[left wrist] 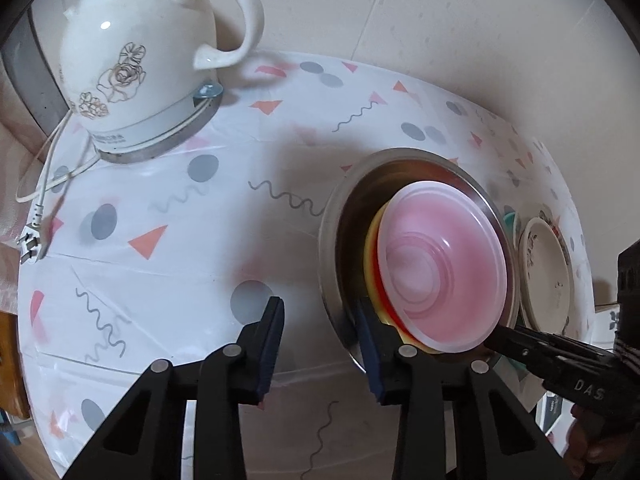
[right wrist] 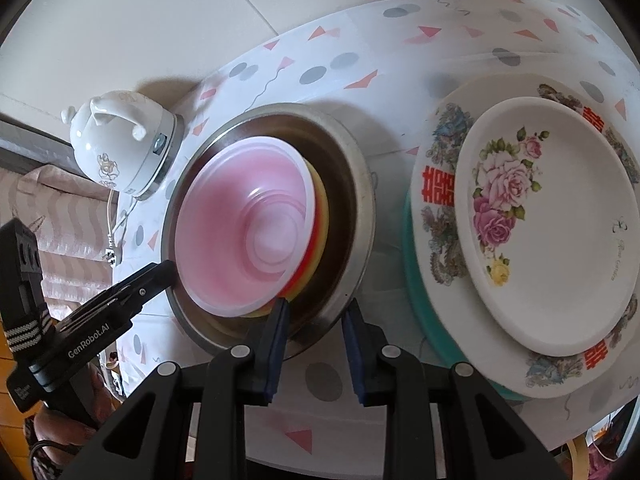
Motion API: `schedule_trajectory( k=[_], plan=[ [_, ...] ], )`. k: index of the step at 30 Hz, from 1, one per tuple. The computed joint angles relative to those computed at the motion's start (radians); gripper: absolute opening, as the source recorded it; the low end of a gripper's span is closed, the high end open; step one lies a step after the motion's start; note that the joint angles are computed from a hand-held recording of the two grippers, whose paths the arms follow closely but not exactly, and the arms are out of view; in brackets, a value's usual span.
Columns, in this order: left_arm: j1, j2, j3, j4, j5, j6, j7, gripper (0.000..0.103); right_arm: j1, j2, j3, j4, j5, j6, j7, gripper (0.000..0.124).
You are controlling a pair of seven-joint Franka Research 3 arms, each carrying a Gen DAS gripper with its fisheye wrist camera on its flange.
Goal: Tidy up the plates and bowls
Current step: 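Grasp the steel bowl rim with both grippers, then lift the steel bowl with nested bowls and carry it over the plate stack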
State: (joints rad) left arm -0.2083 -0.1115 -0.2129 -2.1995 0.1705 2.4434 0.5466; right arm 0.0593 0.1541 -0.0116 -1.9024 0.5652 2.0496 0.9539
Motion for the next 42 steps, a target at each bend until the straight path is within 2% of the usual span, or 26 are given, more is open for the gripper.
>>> schedule_trajectory(
  k=[7,14,22,31,36,38,42],
  plan=[
    [-0.003,0.032,0.014,0.025,-0.083,-0.014,0.119,0.037,0.011,0.0,0.007,-0.012,-0.009,0.033,-0.006,0.026],
    [0.002,0.039,0.012,0.027,-0.106,-0.007,0.159,0.037,0.01,0.014,0.005,0.004,-0.009,0.023,0.029,0.026],
    [0.004,0.056,0.011,0.031,-0.113,0.01,0.192,0.033,0.028,0.032,0.012,0.012,-0.052,0.049,0.076,0.026],
    [0.002,0.06,0.009,0.007,-0.136,0.061,0.219,0.033,0.035,0.056,0.023,0.01,-0.036,0.062,0.085,0.026],
    [-0.005,0.059,0.007,-0.017,-0.173,0.098,0.241,0.033,0.03,0.064,0.028,0.008,-0.006,0.075,0.052,0.02],
    [-0.008,0.061,0.006,-0.027,-0.187,0.12,0.245,0.026,0.029,0.065,0.031,0.005,0.007,0.08,0.033,0.019],
    [-0.01,0.05,0.004,-0.054,-0.177,0.165,0.215,0.025,0.025,0.069,0.032,0.003,0.035,0.082,0.019,0.019]
  ],
)
